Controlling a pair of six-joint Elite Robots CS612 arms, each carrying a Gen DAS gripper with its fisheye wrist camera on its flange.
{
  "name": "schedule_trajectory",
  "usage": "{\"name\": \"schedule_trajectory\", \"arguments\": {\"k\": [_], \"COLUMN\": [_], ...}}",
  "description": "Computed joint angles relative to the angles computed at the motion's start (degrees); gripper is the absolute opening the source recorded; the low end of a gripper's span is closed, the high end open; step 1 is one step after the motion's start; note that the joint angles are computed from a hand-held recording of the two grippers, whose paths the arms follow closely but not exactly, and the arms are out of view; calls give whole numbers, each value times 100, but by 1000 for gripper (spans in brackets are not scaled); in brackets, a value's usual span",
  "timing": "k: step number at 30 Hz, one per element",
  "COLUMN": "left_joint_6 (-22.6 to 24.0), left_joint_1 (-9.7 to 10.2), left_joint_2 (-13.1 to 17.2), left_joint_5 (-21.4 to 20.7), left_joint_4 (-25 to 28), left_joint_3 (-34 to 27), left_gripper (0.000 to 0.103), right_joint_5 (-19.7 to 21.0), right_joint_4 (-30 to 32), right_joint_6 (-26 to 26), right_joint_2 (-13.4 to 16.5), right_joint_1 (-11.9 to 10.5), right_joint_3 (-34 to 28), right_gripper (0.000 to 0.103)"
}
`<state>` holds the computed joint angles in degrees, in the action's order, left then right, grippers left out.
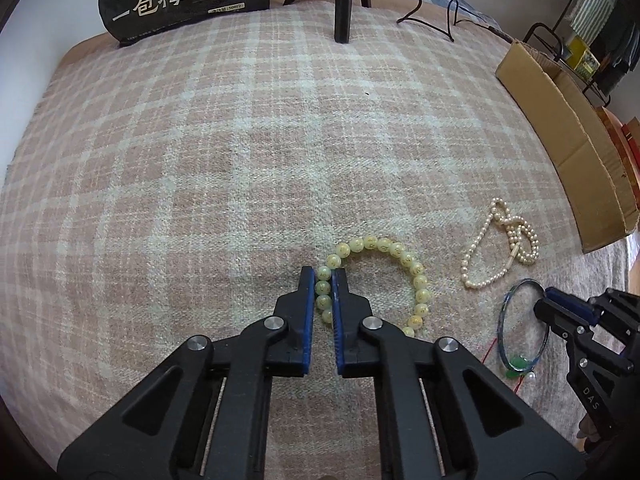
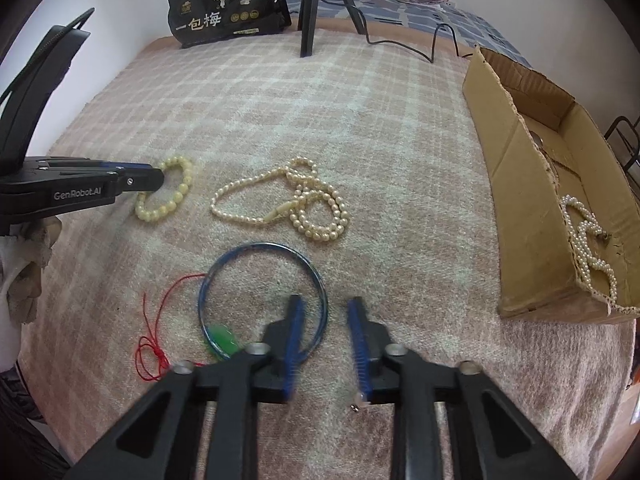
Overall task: Organize jewelry
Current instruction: 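Close the left tool on the yellow bead bracelet while the right tool grips the blue bangle, then carry the bracelet in the left tool while the right tool carries the bangle to the box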
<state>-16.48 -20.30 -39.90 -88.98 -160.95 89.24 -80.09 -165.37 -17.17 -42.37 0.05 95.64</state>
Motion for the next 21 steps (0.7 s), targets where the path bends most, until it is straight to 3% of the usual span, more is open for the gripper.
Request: {"name": "schedule_trajectory", "arguments": {"k": [3, 12, 21], "left_joint_6": [-6, -120, -34], "left_joint_1": [13, 47, 15], "left_joint_2": [-15, -147, -300], "left_joint_5": [-25, -35, 65], "left_joint_4": [-43, -351, -791], "left_joint_3": [18, 195, 333], "left_gripper": [6, 5, 5], "right_joint_5": [74, 354, 185], "right_joint_4": [-46, -446, -1126], "right_joint_6": [11, 42, -136], "right_joint_2": [0, -118, -253], "right_joint_1": [5, 2, 91], "right_joint_3": [4, 159, 350], "right_gripper": [2, 1, 1]}}
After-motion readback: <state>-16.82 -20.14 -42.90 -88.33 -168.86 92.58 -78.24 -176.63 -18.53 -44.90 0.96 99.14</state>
